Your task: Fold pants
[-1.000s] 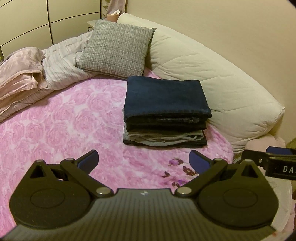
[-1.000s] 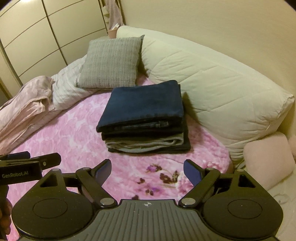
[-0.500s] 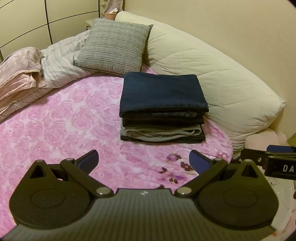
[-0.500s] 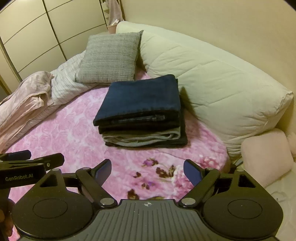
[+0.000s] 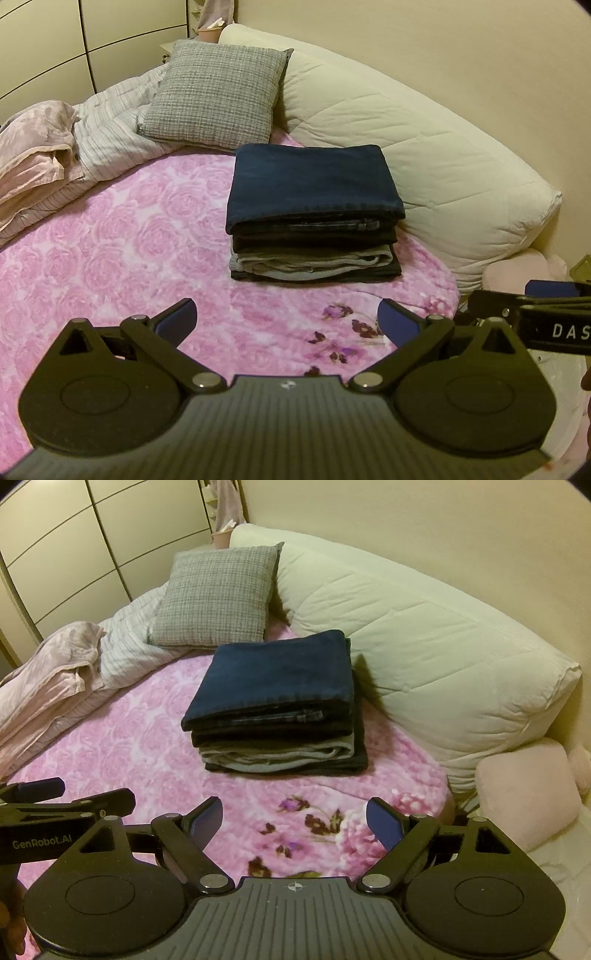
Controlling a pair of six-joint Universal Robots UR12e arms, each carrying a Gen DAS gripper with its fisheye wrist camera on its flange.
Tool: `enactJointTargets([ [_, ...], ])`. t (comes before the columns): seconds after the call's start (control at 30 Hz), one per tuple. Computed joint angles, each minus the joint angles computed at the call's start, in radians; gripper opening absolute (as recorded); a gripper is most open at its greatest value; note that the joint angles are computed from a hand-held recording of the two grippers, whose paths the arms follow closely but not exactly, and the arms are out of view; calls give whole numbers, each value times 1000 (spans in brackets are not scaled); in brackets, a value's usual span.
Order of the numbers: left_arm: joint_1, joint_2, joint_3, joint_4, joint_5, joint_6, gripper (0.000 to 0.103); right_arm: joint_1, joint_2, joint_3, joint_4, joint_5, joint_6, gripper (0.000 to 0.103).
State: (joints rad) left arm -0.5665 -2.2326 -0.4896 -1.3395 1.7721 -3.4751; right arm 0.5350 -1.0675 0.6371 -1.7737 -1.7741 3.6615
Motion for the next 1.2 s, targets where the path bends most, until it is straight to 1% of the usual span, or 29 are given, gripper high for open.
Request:
enactJointTargets([
  [0.3,1,2,-5,7,3,-3,102,-1,7,-11,4,3,-5,82],
  [0.57,2,-8,15,-9,11,-5,102,0,17,-26,8,5,-10,82],
  [0.93,3,-6,14,-14,20,-20,102,0,27,-44,13,9,-18,82],
  [1.2,2,-15,34,-28,16,-12,102,0,34,-57,21,9,-16,82],
])
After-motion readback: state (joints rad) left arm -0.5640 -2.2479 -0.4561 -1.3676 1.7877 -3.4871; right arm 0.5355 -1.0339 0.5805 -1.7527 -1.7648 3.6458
